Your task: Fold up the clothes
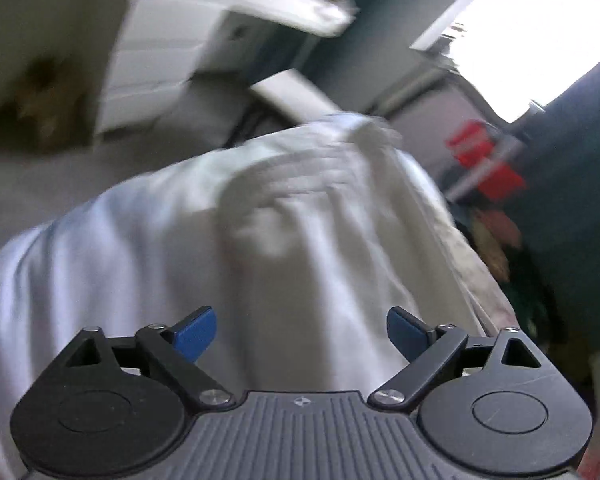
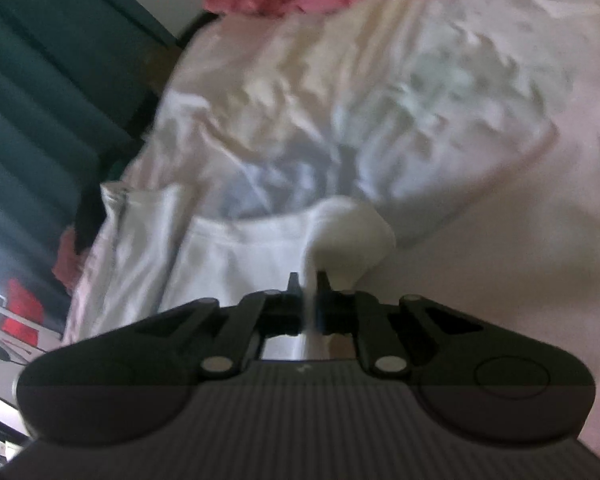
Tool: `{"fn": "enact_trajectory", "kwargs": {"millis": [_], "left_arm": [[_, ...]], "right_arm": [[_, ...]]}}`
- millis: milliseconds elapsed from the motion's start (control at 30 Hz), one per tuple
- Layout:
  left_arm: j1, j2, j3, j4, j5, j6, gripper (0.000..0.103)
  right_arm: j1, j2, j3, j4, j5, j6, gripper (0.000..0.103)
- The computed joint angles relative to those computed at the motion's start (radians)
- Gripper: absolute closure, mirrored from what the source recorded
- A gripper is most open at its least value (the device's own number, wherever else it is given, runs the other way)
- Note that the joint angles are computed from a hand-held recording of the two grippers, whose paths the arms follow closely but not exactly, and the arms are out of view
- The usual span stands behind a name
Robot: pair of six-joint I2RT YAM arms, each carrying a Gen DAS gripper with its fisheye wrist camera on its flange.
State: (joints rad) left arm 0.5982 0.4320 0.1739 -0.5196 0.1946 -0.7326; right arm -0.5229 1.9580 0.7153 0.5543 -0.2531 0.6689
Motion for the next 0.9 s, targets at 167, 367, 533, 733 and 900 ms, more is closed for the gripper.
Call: {"fn": "enact_trajectory", "kwargs": {"millis": [167,367,533,733,900], "left_arm": [[0.328,0.234,-0.034,0.167,0.277,0.109,0.023],[0.244,0.421,-0.033,0.334,0.29,0.086,0.03],[0.058,0.553,-0.02,0.497,0.152,-0.068,0.03],[0.115,0.604,-0.085,0.665,0.22,-0.118,0.067],[0.083,0.397,-0.12,0.545,0.174,-0.147,0.081]], "right_arm": [[0.029,-0.045,-0.064,0.187,0.042,-0.006,0.096],[0.039,-0.062,-0.066,0.185,0.083,-0.043,0.096],[0.044,-0.052,-0.057,0.137,0.111,-0.042,0.096],[0.046,-0.053,-0.06,0.115,0.122,-0.066,0.096],[0.039,-0.052,-0.058,0.099,0.111,-0.075,0.096]]}}
